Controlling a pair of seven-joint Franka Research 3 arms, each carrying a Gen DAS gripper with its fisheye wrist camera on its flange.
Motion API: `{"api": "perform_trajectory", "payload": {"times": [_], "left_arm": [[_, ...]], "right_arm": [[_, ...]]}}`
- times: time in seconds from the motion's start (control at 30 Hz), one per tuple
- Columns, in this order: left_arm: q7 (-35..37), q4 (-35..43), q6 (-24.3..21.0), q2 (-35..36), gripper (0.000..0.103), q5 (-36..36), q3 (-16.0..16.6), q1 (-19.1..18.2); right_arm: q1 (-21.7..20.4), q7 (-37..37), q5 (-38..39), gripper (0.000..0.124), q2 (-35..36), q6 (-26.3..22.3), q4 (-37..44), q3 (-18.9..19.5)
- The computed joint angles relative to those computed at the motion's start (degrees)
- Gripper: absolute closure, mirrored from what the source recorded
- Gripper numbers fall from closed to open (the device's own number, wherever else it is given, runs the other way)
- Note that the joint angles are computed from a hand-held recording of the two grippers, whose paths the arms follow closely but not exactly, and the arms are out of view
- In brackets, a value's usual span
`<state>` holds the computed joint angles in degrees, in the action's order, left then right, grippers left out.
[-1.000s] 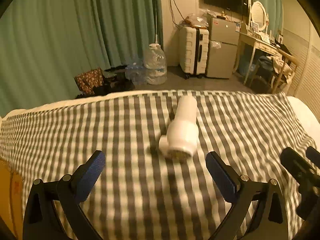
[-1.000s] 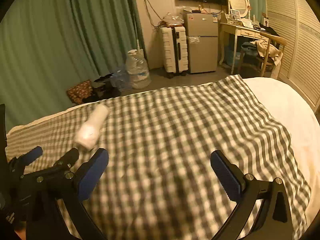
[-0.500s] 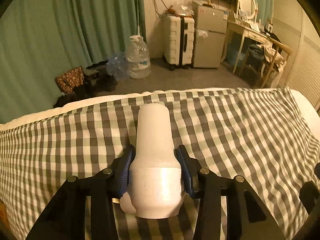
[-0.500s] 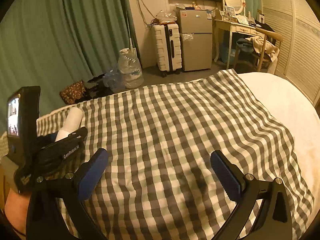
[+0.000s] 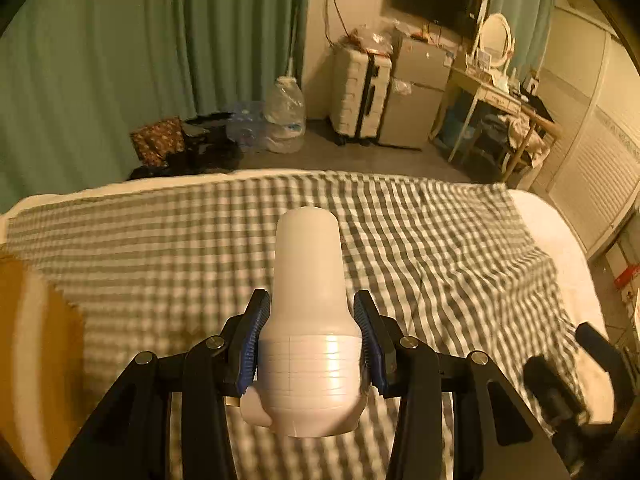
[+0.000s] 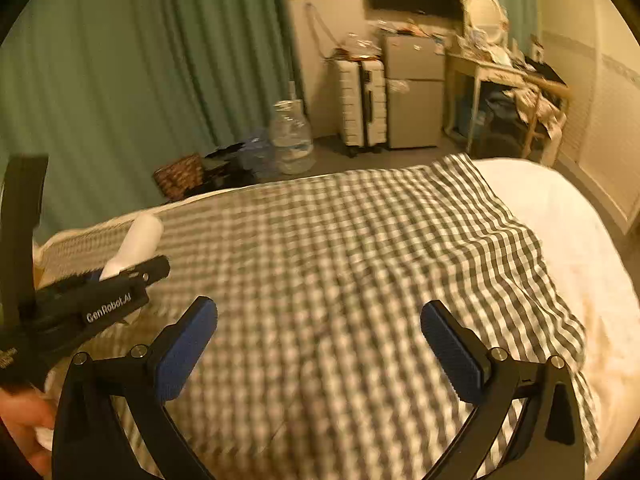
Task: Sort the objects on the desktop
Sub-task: 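Carry the white cylinder over the cardboard box and open the left gripper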
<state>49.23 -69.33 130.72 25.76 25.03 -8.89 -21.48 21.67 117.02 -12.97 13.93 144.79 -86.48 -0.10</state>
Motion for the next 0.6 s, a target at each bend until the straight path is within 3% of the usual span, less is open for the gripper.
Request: {"api": "perform_trajectory", "payload": {"times": [0.23, 0.33, 0.6], "left_arm": [[-3.3, -19.0, 5.8, -20.5, 0.058, 4.0, -0.9, 3.8], [-0.8, -22.8, 4.4, -27.2, 0.058, 7.3, -1.8, 5.9], [6.2, -37.0, 6.8, -43.4, 0.058, 2.7, -1.7, 12.5]], "right_arm": [[2.8, 5.2, -1.3, 0.022, -9.7, -1.6, -5.2, 4.1], [3.8, 5.8, -4.0, 0.022, -11.6, -3.8, -3.7, 6.2], [7.6, 10.3, -11.6, 0.021, -12.7, -7.2, 0.6, 10.6]]}}
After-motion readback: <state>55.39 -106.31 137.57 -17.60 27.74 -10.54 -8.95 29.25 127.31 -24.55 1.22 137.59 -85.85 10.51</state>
